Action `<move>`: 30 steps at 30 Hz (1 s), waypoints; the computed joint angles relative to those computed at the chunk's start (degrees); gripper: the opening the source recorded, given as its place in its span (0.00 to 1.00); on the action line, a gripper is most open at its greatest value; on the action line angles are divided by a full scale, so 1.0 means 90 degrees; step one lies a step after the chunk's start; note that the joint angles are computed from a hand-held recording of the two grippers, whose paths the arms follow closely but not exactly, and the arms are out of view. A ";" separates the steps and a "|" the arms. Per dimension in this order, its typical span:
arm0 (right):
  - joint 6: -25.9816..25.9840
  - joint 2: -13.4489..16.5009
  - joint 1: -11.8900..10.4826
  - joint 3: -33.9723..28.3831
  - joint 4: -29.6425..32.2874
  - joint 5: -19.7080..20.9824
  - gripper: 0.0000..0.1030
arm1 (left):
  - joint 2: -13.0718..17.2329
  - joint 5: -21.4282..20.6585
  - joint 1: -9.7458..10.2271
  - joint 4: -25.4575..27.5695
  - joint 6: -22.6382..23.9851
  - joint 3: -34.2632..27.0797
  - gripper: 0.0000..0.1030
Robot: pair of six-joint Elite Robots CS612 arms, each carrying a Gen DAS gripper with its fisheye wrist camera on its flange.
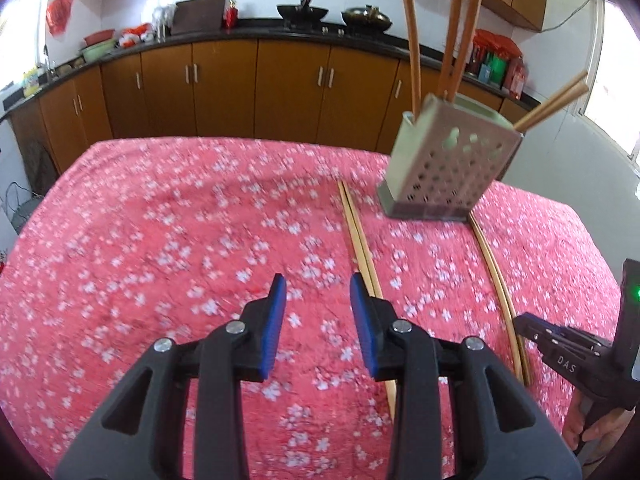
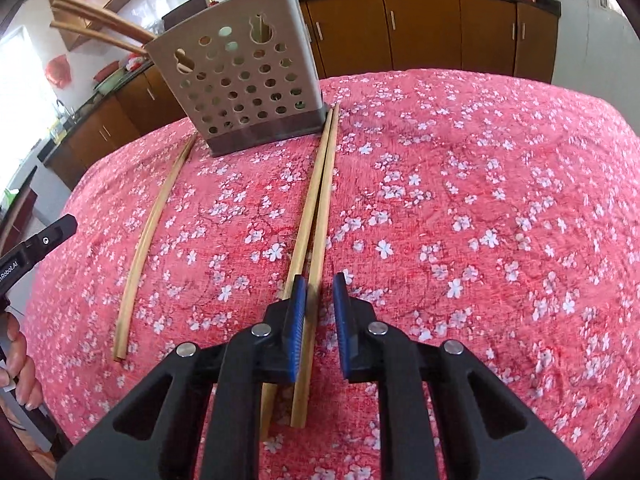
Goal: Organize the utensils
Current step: 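Lower the left tool onto a chopstick and close it while the right tool grasps another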
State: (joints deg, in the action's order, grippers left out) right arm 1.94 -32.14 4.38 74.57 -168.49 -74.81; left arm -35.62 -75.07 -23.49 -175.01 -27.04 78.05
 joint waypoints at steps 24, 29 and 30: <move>0.0275 0.0125 -0.0031 -0.0138 -0.0308 -0.1358 0.08 | 0.0357 -0.0672 -0.0078 0.0832 0.0360 -0.0504 0.17; 0.0201 0.0127 -0.0020 -0.0115 -0.0391 -0.1299 0.08 | 0.0445 -0.0258 -0.0129 0.1001 0.0443 -0.0665 0.13; 0.0149 0.0135 -0.0017 -0.0120 -0.0408 -0.1316 0.08 | 0.0457 -0.0210 -0.0123 0.1011 0.0416 -0.0685 0.11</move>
State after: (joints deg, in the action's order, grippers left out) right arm 3.28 -30.92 4.22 73.49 -172.16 -86.65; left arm -31.51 -76.96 -24.59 -165.91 -23.29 71.89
